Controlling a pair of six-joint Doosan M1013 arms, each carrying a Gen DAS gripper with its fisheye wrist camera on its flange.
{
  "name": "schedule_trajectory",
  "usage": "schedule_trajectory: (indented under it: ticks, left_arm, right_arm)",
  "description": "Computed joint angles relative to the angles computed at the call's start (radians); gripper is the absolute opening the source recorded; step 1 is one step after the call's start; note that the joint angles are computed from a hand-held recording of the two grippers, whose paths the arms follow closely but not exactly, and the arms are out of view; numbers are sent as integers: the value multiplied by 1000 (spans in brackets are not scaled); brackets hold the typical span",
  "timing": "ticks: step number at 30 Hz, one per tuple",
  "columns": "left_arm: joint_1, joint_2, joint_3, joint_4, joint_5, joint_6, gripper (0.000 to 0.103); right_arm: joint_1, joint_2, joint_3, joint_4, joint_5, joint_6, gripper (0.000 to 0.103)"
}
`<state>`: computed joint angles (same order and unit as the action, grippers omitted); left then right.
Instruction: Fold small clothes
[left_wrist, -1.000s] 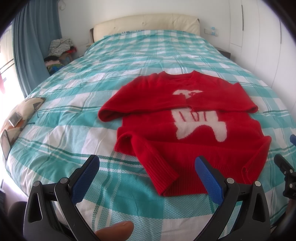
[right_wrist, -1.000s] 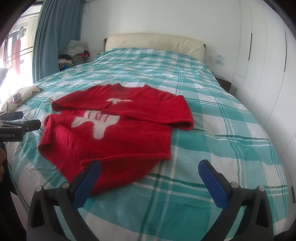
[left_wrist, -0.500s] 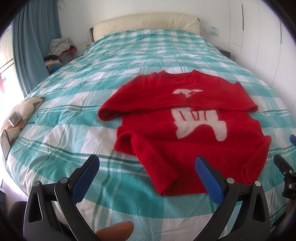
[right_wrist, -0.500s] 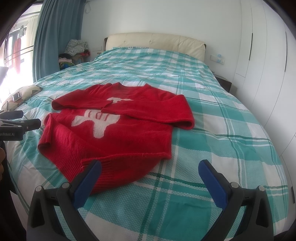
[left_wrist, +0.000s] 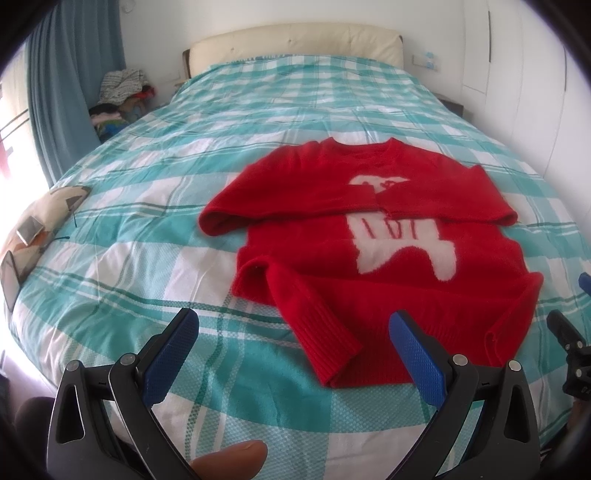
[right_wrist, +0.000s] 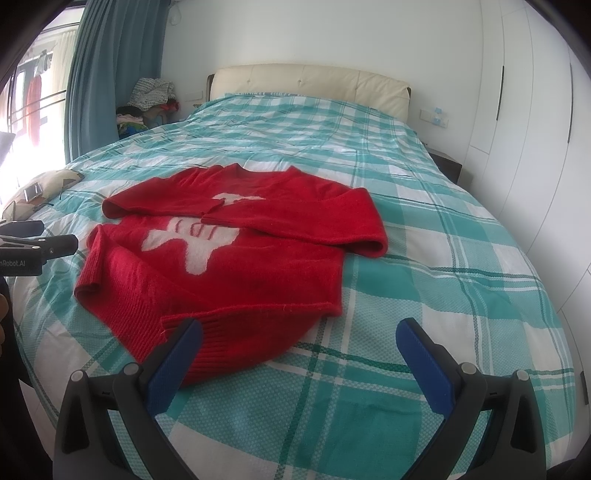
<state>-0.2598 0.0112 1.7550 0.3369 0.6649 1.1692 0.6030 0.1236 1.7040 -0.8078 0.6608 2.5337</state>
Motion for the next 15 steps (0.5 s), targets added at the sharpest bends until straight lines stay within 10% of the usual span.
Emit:
schedule_trajectory:
  ticks: [9, 15]
  left_arm:
    - [34, 24, -25, -29, 88, -40, 103]
    - [94, 36, -31, -310, 109, 96, 103]
  right_arm:
    - [-18, -7, -1, 117, -29, -69, 103]
    - [-8, 4, -12, 254, -51, -188, 103]
